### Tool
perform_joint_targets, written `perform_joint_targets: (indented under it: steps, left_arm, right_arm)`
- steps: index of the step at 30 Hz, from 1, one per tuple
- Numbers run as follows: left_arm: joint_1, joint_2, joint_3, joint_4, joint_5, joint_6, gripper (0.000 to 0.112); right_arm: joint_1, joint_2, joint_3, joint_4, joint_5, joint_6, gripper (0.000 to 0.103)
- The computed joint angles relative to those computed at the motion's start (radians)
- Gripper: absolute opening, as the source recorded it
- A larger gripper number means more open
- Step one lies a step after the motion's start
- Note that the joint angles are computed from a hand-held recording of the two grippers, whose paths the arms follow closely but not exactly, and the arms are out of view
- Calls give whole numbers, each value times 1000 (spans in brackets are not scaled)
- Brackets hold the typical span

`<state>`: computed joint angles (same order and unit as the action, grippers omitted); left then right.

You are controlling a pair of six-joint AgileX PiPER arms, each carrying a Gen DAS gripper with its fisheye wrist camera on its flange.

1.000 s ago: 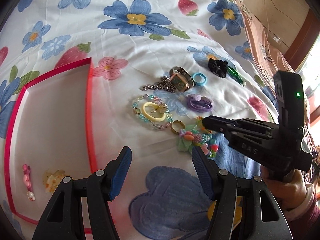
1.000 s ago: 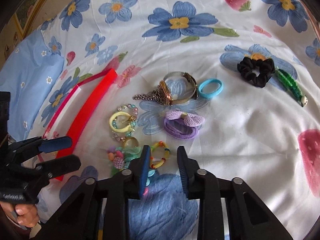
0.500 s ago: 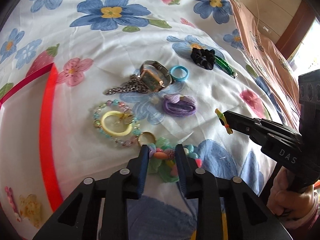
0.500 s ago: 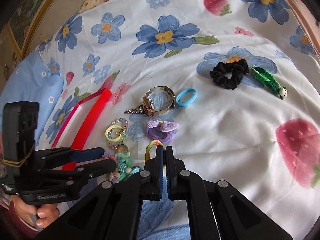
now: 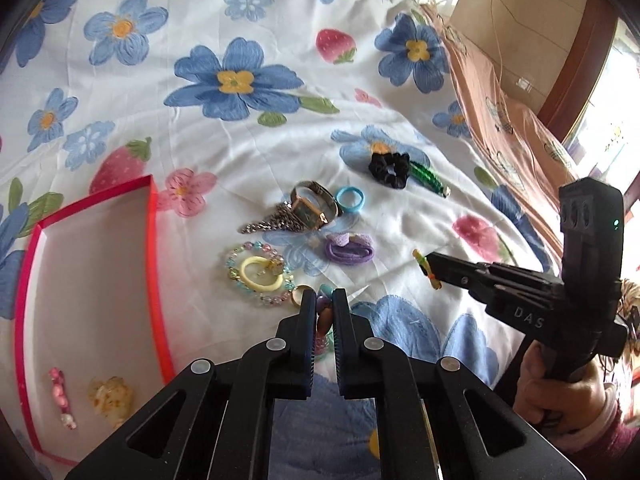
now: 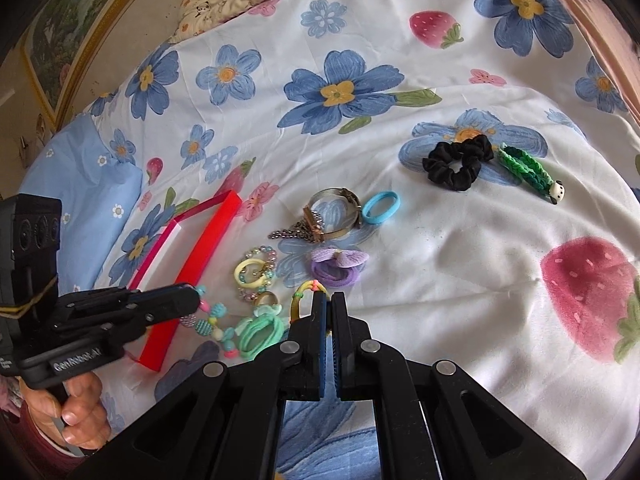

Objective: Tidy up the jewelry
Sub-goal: 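Carry the bracelet and ring into the box and open both tools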

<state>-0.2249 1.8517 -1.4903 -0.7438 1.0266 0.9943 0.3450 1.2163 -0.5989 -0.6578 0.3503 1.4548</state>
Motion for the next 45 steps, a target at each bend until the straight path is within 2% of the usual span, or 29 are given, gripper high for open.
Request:
perform_joint_targets:
  steps: [8,16,31,40,45]
  left_arm:
    - [134,-56,39,-39,38,55,6]
    - [225,-26,1,-46,60,44,6]
    - [342,112,-171,-41,85,-36,6]
    - [351,302,-401,7,118,-171,6]
    - [335,417,-552,46,142,-253,6]
  right_arm:
    - [71,56,-77,-25,5,22,2]
    - [130,192,-208,19,-11,-46,2]
    - [149,502,-563,344,-20,-491,2]
    - [134,718,-830,583,57,-798,2]
    - [122,825,-971,641,138,-893,2]
